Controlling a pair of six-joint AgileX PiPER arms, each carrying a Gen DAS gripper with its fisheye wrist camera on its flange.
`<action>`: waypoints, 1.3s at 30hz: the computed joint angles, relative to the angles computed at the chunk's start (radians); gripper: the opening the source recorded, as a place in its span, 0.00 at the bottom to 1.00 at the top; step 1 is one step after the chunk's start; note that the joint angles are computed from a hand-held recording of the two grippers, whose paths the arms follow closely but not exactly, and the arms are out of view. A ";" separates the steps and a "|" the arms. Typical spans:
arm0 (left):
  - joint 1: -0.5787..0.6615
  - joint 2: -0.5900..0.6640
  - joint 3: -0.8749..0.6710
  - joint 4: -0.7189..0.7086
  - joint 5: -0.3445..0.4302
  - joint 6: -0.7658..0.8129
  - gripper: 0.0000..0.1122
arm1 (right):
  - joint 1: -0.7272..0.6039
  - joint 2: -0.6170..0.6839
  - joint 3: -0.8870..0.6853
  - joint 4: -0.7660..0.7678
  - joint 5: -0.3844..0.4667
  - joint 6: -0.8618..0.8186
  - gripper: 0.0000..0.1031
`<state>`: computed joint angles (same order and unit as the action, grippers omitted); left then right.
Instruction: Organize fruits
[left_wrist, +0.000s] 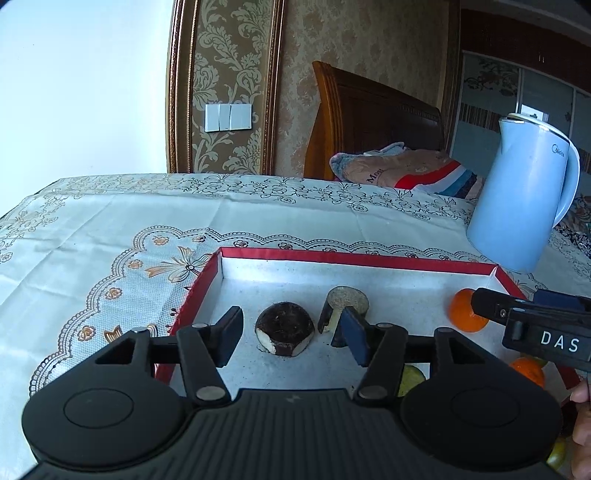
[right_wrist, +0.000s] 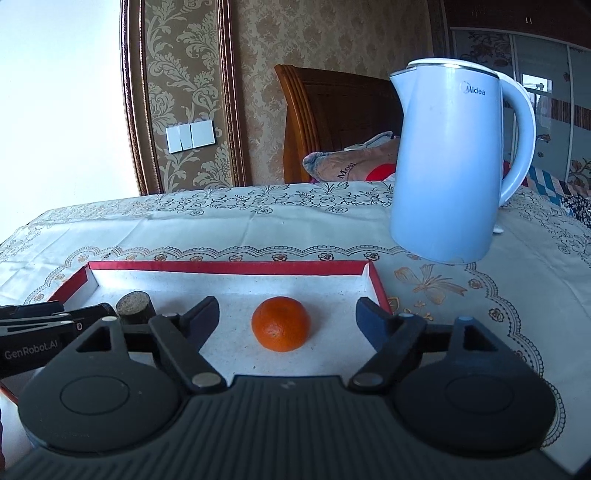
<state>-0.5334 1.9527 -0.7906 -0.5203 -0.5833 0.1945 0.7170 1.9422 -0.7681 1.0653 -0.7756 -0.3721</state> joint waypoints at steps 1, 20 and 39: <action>-0.003 -0.006 0.014 -0.006 -0.019 0.002 0.52 | 0.006 -0.003 0.011 -0.006 -0.009 0.015 0.85; -0.061 -0.094 0.249 0.095 -0.188 -0.150 0.52 | 0.193 -0.074 0.280 -0.019 -0.212 0.273 0.92; -0.137 -0.111 0.358 0.117 -0.280 -0.154 0.60 | 0.676 -0.140 0.538 0.329 -0.288 0.372 0.68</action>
